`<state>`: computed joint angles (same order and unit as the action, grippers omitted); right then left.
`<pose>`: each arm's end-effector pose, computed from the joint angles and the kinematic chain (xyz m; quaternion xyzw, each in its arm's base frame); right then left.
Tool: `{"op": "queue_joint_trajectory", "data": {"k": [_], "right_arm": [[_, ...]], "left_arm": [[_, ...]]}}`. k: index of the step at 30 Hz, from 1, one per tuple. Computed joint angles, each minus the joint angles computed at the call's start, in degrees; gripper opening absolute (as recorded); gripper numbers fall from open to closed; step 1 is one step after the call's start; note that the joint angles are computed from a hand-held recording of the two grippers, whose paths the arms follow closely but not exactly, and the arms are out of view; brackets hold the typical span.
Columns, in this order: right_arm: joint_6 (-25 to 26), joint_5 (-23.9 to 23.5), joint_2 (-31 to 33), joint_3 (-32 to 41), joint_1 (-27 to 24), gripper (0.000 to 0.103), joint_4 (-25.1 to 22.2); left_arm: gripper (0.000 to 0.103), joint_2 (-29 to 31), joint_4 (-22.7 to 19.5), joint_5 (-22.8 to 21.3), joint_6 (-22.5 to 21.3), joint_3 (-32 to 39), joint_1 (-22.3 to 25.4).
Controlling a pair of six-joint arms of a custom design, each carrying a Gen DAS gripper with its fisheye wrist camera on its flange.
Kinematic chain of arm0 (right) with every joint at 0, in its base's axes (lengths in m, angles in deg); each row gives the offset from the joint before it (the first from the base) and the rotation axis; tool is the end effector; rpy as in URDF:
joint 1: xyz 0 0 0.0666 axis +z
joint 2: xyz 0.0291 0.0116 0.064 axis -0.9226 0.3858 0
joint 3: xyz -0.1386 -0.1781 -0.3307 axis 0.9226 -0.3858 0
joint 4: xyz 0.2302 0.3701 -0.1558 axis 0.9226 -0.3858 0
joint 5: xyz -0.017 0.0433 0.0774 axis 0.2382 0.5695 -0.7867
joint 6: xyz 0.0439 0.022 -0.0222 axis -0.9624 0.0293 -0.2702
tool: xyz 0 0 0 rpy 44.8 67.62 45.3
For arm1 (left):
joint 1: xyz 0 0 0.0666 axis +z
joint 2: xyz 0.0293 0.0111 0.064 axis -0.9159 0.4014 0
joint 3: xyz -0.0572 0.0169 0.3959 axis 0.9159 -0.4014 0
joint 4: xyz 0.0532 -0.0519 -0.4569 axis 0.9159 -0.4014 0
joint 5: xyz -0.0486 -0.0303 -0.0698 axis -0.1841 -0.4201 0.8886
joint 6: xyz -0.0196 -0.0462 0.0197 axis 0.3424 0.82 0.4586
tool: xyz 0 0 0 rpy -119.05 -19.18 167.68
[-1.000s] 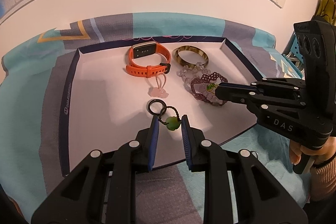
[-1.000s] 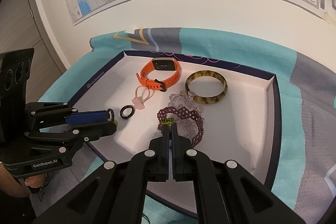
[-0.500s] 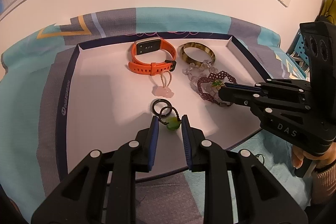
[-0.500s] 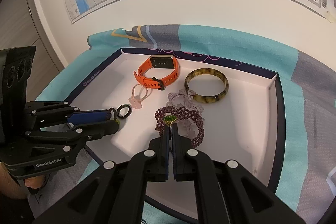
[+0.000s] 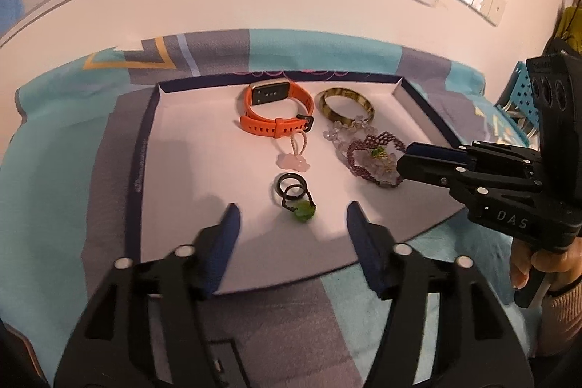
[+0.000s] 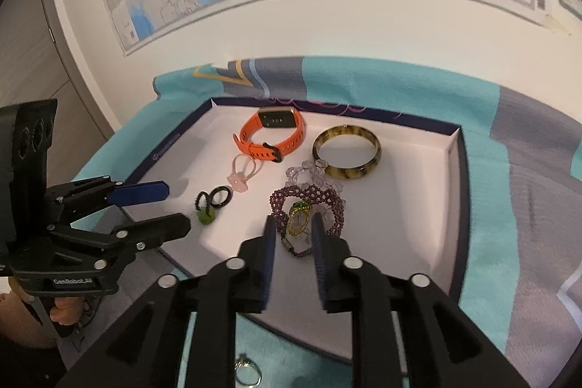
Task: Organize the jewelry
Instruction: 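Open both tools to drop the green pendant and green-bead ring in the box, then withdraw both tools from the box toward the remaining rings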
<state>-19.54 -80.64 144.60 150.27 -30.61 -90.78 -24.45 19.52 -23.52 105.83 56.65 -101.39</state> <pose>0.4152 0.3216 0.3346 -0.3362 0.8587 0.2430 0.3009 0.3057 -0.1983 0.3070 -0.0875 0.9254 -0.0405 0.3665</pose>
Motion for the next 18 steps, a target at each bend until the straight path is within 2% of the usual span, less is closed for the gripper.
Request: {"op": "queue_joint_trajectory", "data": {"k": [5, 10, 14, 18], "right_arm": [[0.3, -1.7, -3.9, -2.7, -0.2, 0.019, 0.5], [1.2, -3.2, -7.6, -5.8, -0.3, 0.022, -0.2], [2.0, -1.9, -10.5, -8.9, -0.1, 0.023, -1.7], [2.0, -0.6, -12.2, -11.4, -0.2, 0.028, -3.0]], "left_arm": [[0.061, -3.1, -0.7, -2.6, -0.4, -1.2, -3.3], [0.068, -5.0, -0.2, -5.2, -1.4, -2.1, -8.1], [0.069, -4.2, 1.1, -4.3, -3.2, -2.2, -10.9], [0.064, -0.8, 1.6, -2.1, -4.1, -1.2, -12.2]]}}
